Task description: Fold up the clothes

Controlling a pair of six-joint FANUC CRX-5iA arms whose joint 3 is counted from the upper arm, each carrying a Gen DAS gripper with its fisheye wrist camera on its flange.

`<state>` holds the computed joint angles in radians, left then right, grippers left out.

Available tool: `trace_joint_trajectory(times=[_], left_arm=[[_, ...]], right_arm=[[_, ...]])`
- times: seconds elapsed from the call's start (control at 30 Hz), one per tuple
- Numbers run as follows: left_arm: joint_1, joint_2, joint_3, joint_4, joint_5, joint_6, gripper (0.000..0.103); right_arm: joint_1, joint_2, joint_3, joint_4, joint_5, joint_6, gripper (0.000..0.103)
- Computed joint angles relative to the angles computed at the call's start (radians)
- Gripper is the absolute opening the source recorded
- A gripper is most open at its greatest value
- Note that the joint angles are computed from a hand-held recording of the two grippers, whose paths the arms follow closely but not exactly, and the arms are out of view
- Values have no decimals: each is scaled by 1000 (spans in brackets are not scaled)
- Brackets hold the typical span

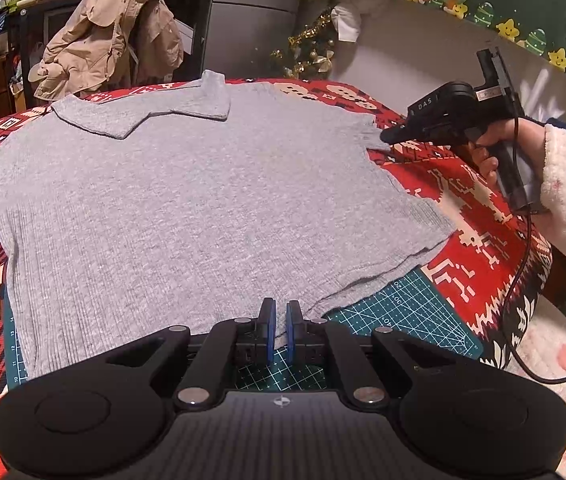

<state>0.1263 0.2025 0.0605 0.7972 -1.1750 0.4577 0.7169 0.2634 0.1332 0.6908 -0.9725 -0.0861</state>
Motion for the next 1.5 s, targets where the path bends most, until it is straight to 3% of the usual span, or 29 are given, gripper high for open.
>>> trace_joint_trajectory(times=[0.13,0.17,0.3,0.37,0.5,0.67,0.73,0.77,0.8,1.2,1.33,1.5], left_arm=[[1,4,5,1,-6,3,6],[2,5,6,1,-7,3,6],[3,7,9,0,-11,1,6],[3,8,12,-3,-13,3,6],[2,8,13,-5,-14,13,5],[0,6,14,-11,-11,28,6],[-1,6,17,-15,-12,34,6],[-1,7,19,-17,-13,36,5],[-2,8,21,-19,-14,39,5],[5,46,79,-30,-69,116,6],[4,71,125,-50,-105,175,6],[-2,72,149,-79,-108,209,6]], right_arm=[[-7,-12,4,-69,18,61,3],[-9,-15,0,-69,26,61,9],[-26,-37,-44,9,56,-54,12],[-51,-51,-76,43,95,-151,20],[-106,-55,-104,41,201,-225,21],[-135,-21,-72,-21,217,-189,21],[-141,-20,-83,-15,237,-205,20],[-142,-22,-93,-1,252,-212,6],[-142,-20,-93,8,252,-209,1],[-123,15,-31,13,97,-73,1],[-106,32,17,-2,21,2,10],[-65,-11,-1,26,-27,38,11]])
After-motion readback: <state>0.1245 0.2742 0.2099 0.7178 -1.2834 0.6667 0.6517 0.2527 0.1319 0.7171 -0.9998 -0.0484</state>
